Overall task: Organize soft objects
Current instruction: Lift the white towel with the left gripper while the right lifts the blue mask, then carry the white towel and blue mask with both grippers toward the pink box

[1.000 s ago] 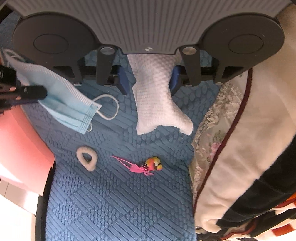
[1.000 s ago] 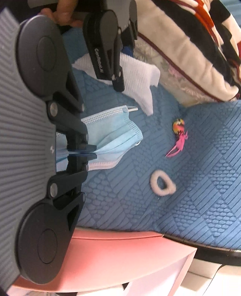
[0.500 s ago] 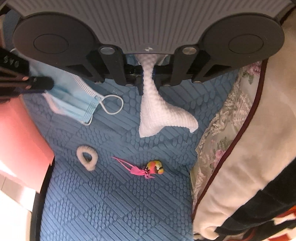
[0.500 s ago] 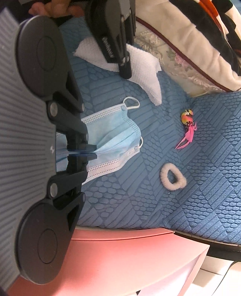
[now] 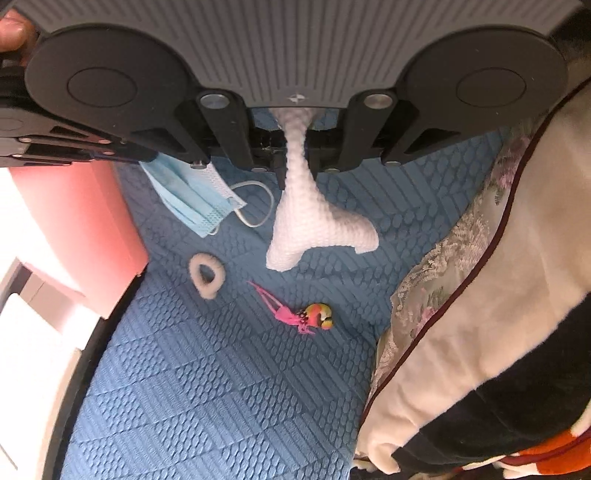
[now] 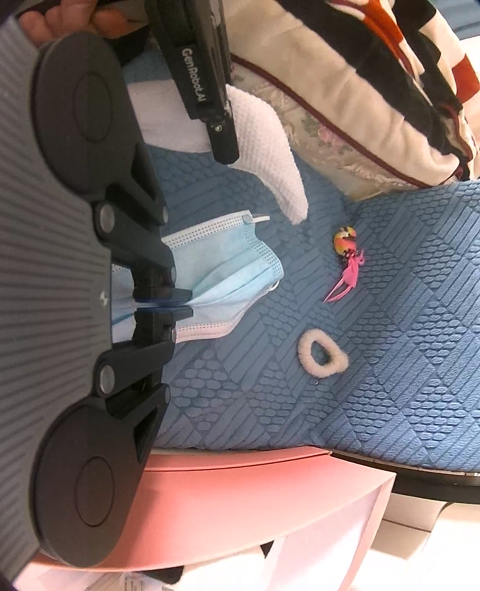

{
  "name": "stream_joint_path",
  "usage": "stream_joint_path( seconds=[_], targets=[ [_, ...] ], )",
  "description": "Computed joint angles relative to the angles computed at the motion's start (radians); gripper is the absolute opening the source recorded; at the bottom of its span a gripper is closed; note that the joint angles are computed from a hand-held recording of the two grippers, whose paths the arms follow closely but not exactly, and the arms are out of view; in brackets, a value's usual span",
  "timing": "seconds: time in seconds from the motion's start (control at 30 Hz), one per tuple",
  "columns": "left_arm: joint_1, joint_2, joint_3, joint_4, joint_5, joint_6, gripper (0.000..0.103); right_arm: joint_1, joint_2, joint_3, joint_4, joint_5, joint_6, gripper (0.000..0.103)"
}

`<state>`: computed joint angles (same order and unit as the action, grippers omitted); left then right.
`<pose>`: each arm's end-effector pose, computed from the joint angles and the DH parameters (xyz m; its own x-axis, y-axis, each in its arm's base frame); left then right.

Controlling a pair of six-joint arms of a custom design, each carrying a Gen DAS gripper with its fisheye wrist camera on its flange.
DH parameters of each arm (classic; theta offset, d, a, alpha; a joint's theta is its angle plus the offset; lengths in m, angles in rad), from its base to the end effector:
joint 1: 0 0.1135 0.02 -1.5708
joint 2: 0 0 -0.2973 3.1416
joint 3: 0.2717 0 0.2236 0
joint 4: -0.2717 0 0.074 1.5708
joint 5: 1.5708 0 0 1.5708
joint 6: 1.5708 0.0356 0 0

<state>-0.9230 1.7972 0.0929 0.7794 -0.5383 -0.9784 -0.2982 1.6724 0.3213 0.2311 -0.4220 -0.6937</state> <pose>0.1235 -0.1329 0.0982 -0.6826 -0.2784 -0.6757 -0.1215 0.9550 -0.2708 0.1974 -0.0454 0.1163 -0.7238 -0.3877 -0.5707 -0.4752 0.8799 0.0049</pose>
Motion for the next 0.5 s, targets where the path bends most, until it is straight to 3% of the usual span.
stream_joint_path(
  seconds=[0.2,0.5],
  targets=[
    [-0.076,-0.103,-0.002,-0.111,-0.029,-0.078,0.008,-0.094,-0.101,-0.014,-0.148,-0.039,-0.067,0.006],
    [-0.281,-0.164,0.039,-0.335,-0.115,-0.315,0.008,-0.216,-0.235,0.01,-0.341,-0.076,-0.165,0.006]
  ],
)
